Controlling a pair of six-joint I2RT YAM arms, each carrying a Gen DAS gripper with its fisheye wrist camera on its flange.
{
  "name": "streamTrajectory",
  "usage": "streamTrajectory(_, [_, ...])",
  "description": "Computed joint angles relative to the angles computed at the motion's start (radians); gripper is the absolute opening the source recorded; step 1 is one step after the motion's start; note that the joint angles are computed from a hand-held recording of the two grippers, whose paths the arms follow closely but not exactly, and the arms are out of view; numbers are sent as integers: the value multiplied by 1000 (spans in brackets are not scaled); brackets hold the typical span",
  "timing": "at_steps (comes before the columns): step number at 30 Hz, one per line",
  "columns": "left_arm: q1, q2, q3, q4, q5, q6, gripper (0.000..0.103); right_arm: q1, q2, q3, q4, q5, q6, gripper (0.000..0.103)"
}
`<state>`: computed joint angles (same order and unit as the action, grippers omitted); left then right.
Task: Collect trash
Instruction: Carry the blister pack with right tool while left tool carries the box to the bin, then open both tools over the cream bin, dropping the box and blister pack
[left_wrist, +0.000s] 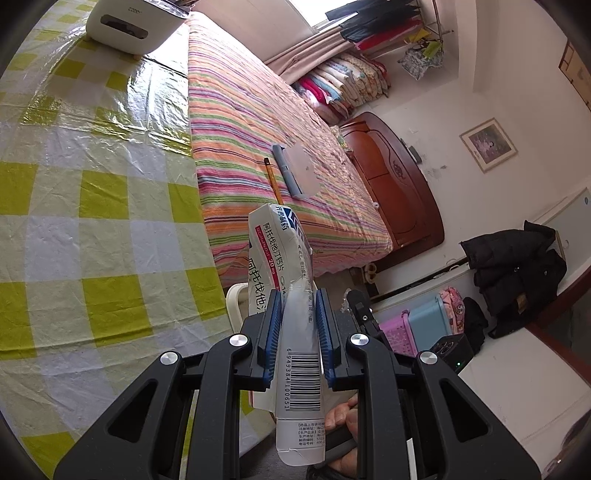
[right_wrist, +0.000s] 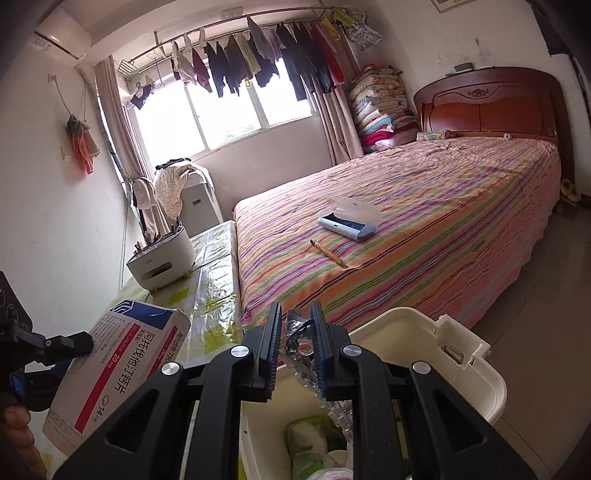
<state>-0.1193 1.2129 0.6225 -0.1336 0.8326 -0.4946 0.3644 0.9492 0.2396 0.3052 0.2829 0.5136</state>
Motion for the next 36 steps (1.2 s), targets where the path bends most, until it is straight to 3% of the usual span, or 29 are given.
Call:
streamTrajectory(7, [-71,2,7,11,-42,-28,19,-32,3,-8,-4,-2,29,17])
streamTrajectory(11, [-101,11,17,14,-62,-33,19,-87,13,-17,0,-61,60,17])
streamTrajectory(13, [-116,15,25,13,-76,-36,19,-107,15,-18,-6,-75,78,29])
streamTrajectory(15, [-127,21,33,10,-80,-35,19,-121,7,-25,-4,-86,91,64])
streamTrajectory(16, [-135,25,35,13,-86,-37,19,-119,-4,-30,-6,-71,98,69])
streamTrajectory(21, [-170,61,52,24,-101,-38,19,-109,-108,-77,3,-12,123,69])
streamTrajectory(25, [-208,92,65,39,-118,-46,19,-155,-201,-122,8,-17,167,75])
streamTrajectory(36, [-313,213,126,72,-170,-47,19,-201,-356,-173,-11,-20,206,75])
